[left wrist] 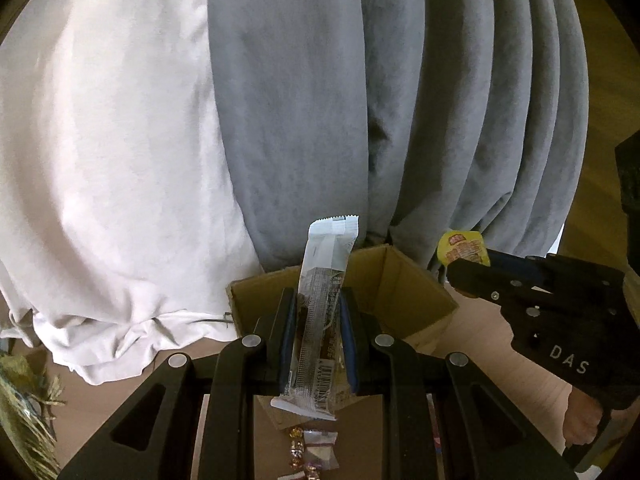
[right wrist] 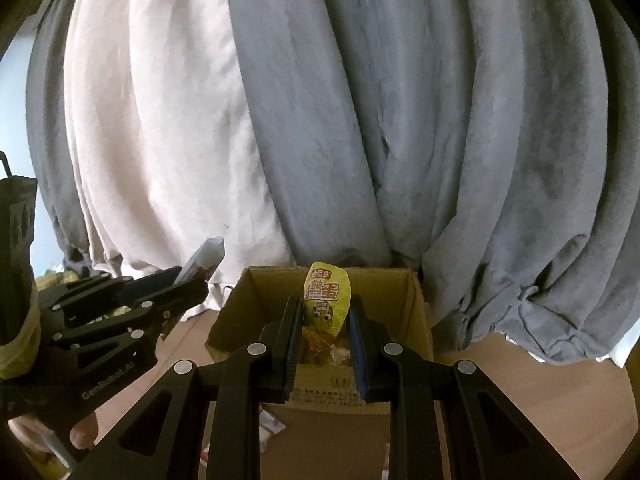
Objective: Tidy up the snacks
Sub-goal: 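Carry both held snacks over the cardboard box and open both tools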
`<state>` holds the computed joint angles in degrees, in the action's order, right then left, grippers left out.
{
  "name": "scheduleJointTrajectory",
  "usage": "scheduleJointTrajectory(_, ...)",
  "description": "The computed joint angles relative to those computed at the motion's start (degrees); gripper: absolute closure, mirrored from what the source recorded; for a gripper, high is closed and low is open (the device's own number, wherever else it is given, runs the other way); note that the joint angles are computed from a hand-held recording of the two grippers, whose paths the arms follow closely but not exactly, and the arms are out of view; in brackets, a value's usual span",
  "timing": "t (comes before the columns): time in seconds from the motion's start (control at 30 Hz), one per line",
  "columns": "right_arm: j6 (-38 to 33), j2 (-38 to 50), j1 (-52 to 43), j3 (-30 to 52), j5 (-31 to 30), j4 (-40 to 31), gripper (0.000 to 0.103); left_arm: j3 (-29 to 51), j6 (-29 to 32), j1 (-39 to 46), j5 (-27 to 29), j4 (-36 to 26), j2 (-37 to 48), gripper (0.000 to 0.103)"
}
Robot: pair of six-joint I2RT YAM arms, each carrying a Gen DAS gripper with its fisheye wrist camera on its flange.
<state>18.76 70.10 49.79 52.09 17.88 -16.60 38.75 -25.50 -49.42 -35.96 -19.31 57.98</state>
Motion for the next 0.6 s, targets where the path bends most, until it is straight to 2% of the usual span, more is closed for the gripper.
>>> scheduleJointTrajectory(0.23, -2.3, 6.2, -5.9, 2.5, -6.4, 2.3, 0.079, 2.9, 3.4, 7.3, 7.7, 3.2, 6.5, 0.081)
scheduleJointTrajectory(0.5, -3.2, 13.7, -10.2, 6.7, -10.8, 2.5, 0.079, 6.4, 5.0, 14.1, 16.7, 5.6, 14.7, 0.081)
scheduleJointTrajectory(0.57, -2.9, 15.4, -10.8, 7.7, -11.6, 2.4, 0.078, 6.5, 4.8, 14.8, 17.5, 5.8, 15.4, 0.075)
scheduleJointTrajectory(0.6, -2.8, 15.9, -11.2, 8.1, -12.1, 2.4, 0.078, 6.6, 4.7, 14.7, 16.8, 5.9, 15.6, 0.066)
